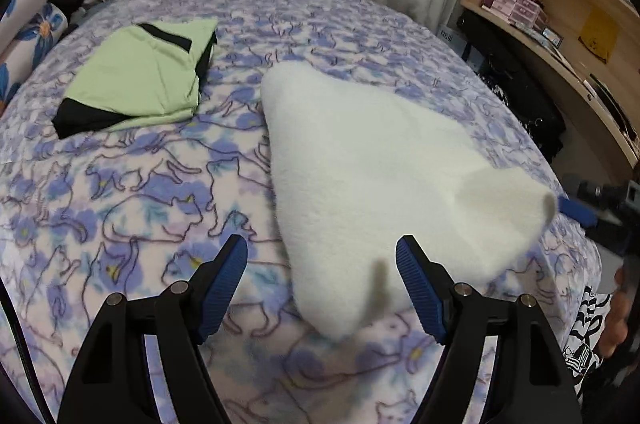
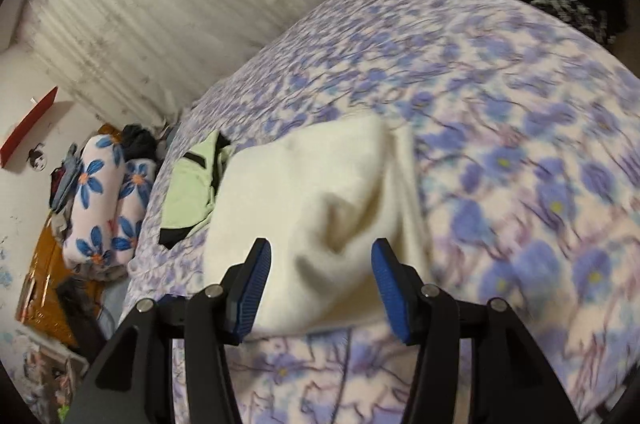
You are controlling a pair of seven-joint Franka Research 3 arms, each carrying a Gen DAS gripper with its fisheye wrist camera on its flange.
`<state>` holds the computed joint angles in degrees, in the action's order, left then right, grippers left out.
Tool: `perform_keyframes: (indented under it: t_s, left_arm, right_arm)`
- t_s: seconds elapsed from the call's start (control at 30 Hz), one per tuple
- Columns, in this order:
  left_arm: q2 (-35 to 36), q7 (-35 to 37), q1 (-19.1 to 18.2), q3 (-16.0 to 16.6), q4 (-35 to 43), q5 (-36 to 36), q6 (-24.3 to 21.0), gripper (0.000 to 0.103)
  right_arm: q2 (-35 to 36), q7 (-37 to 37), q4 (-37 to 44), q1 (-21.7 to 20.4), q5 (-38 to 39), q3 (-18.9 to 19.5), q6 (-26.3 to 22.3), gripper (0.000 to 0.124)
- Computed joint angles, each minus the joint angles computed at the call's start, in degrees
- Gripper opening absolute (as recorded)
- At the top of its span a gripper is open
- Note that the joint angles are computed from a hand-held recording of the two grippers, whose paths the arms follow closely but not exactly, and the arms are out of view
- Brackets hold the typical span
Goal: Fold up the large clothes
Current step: 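Grasp the folded bundle corner with the right gripper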
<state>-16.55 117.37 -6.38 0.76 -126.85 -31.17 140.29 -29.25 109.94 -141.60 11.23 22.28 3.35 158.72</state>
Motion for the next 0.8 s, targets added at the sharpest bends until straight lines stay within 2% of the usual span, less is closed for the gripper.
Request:
perform_keyframes:
  t_s: [0.07, 0.17, 0.23, 0.3, 0.37, 0.43, 0.57, 0.67, 0.7, 0.77, 0.8]
  left_arm:
    - [2.21, 1.26, -0.09, 0.64, 1.67, -1.13, -1.38, 0.075]
    - [5.91, 2.06, 0.85, 0.39, 4.66, -3.28, -4.89, 0.075]
    - [8.36, 2.60, 1.87, -0.20, 6.67, -5.05, -7.26, 0.075]
    - [9.87, 3.23, 3.00, -1.10, 7.89, -6.69, -8.44, 0.075]
    - [10.71, 2.94, 3.90, -2.15, 8.88, -6.90, -8.69, 0.072]
    - [10.48, 3.35, 4.36, -3.01, 9.29, -6.97, -8.56, 0.062]
    - [8.27, 5.39, 3.78, -4.17, 7.56, -6.71, -4.61, 0.061]
    - [7.60, 5.44, 2.86, -4.38, 5.65, -5.89, -3.19, 0.061]
    - [7.38, 5.16, 2.49, -4.63, 4.44, -5.42, -2.20, 0.061]
    - [6.15, 5.10, 1.64, -5.31, 1.48, -3.60, 2.27, 0.061]
    - [5.23, 5.69, 0.98, -5.70, -0.36, -2.36, 5.11, 0.062]
  right_arm:
    - [4.32, -3.16, 4.18, 1.56, 0.58, -2.04, -3.43, 0.052]
    - [9.78, -4.50, 8.83, 1.00, 0.16, -2.31, -8.57, 0.051]
    - [12.91, -5.91, 10.87, 1.07, 0.70, -2.58, -11.13, 0.031]
    - [13.67, -7.29, 10.40, 1.18, 2.39, -2.62, -9.77, 0.022]
    - [13.05, -7.56, 9.49, 0.53, 0.97, -1.73, -7.50, 0.018]
    - [9.69, -7.97, 6.86, 0.01, -0.87, -0.62, -2.91, 0.015]
    - [2.94, -9.58, 0.67, 0.72, -0.39, -0.67, 5.17, 0.014]
    - [2.13, -5.57, -3.73, -3.13, -3.68, 2.66, 5.59, 0.014]
    - [2.55, -4.39, -5.01, -3.52, -3.88, 2.64, 5.28, 0.013]
    - [3.58, -6.28, -8.43, 0.96, 2.47, -1.75, 6.95, 0.012]
    - [3.39, -6.42, -10.03, 2.24, 3.96, -2.38, 9.24, 0.012]
